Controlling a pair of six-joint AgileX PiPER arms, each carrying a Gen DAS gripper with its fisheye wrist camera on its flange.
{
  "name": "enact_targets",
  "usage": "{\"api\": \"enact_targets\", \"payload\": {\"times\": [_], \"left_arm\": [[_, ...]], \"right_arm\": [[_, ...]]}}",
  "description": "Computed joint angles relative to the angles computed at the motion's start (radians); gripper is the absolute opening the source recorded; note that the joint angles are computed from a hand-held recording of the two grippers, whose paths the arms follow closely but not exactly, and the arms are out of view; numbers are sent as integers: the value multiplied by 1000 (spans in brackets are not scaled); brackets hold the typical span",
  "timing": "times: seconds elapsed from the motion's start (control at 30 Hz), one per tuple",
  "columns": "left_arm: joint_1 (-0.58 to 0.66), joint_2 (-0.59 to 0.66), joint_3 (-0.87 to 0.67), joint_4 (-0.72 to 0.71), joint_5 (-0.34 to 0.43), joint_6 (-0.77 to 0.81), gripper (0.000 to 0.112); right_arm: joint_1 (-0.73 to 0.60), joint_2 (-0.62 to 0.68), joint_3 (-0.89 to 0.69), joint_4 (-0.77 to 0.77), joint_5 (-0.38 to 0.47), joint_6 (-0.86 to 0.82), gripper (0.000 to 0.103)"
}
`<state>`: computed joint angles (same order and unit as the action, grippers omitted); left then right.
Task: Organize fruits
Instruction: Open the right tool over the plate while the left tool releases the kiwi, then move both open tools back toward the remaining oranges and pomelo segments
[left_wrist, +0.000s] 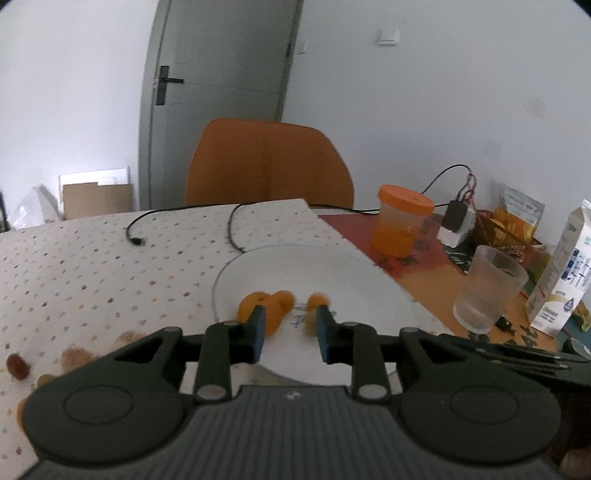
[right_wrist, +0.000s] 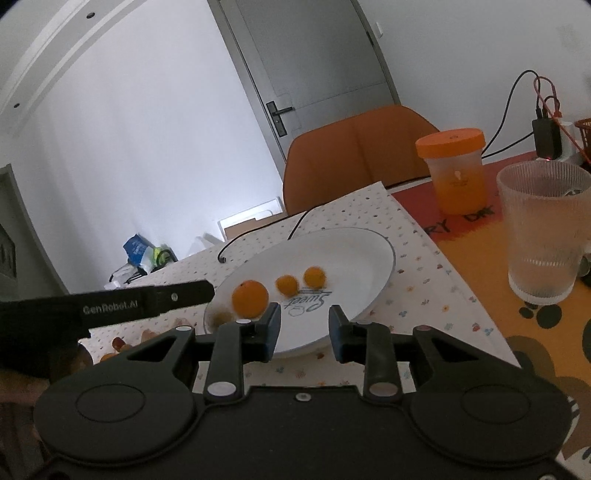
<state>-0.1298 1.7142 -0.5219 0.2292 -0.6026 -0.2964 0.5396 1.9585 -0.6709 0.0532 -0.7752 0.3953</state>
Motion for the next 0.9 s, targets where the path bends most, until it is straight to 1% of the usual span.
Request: {"api": "enact_targets", "payload": {"times": [0.03,0.13,0.2,0.23,0.3,0.33,0.37,0.4,0.43,0.5,0.53,0.6,0.63,0.7,0.73,0.77,0.8,0.87,0.9], "left_arm": [[6,-3,2,-9,6,5,31],[26,-22,25,-29,6,13,39],[39,-38,41,-42,8,19,55],[44,-46,48,-53,8,24,59],[55,-59,70,-75,-13,43,69],[59,-66,82,-92,-23,59,72],[62,-71,90,-110,-29,74,76],[72,-77,102,-116,-40,78,78],[85,-82,109,-104,-46,68,79],[121,-93,122,-57,-52,31,82],[137,-98,127,-43,-51,21,84],[159,-110,142,-51,-49,28,89],[167,-115,150,-61,-53,38,90],[193,-126,169,-54,-59,40,92],[216,-131,179,-30,-65,26,92],[238,-135,188,-5,-69,11,93],[258,-141,196,14,-72,0,95],[297,-153,219,33,-90,-6,96],[319,-157,231,43,-103,-9,97]], "right_arm": [[0,1,-1,0,3,3,30],[-2,5,-1,2,2,5,33],[1,8,-2,4,0,7,35],[4,9,-3,5,0,9,35],[11,9,-3,11,-3,8,42],[17,9,-4,20,-3,1,45],[22,8,-6,31,-1,-7,52],[32,7,-6,51,-4,-23,57],[38,7,-5,67,-10,-37,58],[50,3,-9,87,-8,-56,63],[55,1,-10,95,-7,-61,67],[69,-4,-15,128,-1,-82,75],[76,-4,-18,142,-1,-94,77],[90,-4,-26,169,1,-113,86],[95,-3,-29,181,1,-117,89],[101,-3,-30,191,-1,-118,96],[104,-1,-31,192,-7,-110,99],[111,2,-32,191,-16,-96,103],[116,3,-36,196,-12,-98,103]]}}
